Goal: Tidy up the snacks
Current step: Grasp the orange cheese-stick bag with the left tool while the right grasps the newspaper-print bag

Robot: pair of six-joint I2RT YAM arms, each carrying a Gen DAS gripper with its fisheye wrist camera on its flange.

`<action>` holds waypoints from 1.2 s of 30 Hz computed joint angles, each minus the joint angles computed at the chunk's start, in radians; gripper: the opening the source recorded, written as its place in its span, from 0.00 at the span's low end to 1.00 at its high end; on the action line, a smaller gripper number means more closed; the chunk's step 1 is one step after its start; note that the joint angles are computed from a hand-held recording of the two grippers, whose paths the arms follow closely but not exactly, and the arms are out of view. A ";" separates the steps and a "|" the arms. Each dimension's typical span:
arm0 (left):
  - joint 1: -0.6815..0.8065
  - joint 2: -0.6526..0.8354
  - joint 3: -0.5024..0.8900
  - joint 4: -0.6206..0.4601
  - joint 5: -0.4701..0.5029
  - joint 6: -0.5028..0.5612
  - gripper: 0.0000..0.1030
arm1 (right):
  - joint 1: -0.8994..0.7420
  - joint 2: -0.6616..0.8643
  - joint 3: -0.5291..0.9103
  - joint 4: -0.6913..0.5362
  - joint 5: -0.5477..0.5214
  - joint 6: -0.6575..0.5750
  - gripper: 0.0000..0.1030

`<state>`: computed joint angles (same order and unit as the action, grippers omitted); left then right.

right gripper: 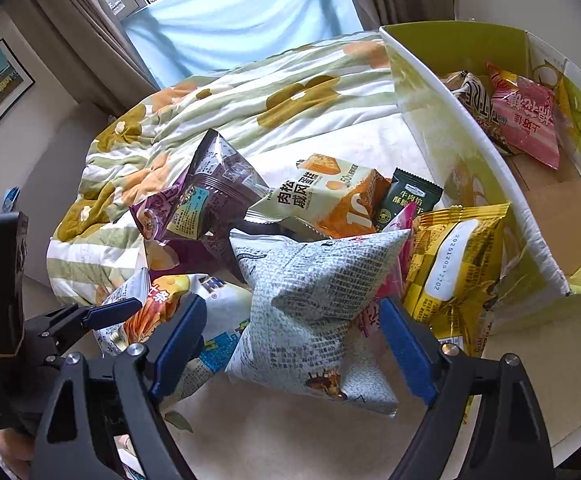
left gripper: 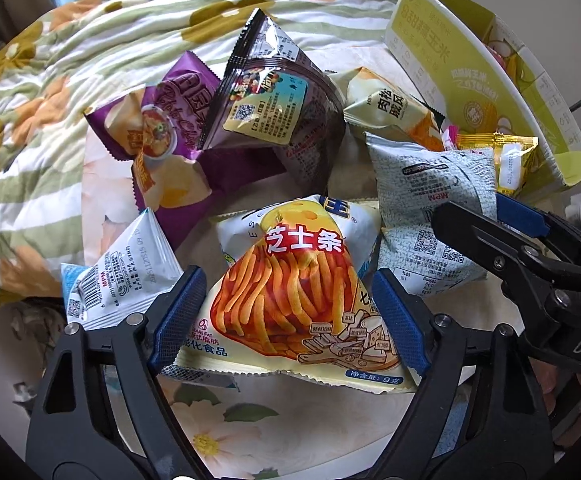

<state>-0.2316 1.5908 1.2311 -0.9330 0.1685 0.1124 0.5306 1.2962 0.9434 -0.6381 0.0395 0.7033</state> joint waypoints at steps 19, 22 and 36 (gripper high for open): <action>-0.121 -0.092 -0.124 0.077 -0.107 -0.038 0.48 | -0.020 0.022 -0.044 -0.017 -0.057 -0.063 0.58; -0.130 -0.110 -0.135 0.077 -0.112 -0.048 0.47 | -0.014 0.020 -0.043 -0.017 -0.051 -0.061 0.58; -0.068 -0.186 -0.182 0.081 -0.064 -0.050 0.46 | 0.043 -0.013 -0.053 -0.017 0.007 -0.057 0.44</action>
<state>-0.2995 1.4045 1.0491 -0.8521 0.1049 0.0620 0.5740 1.2831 0.8905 -0.6549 0.0465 0.6464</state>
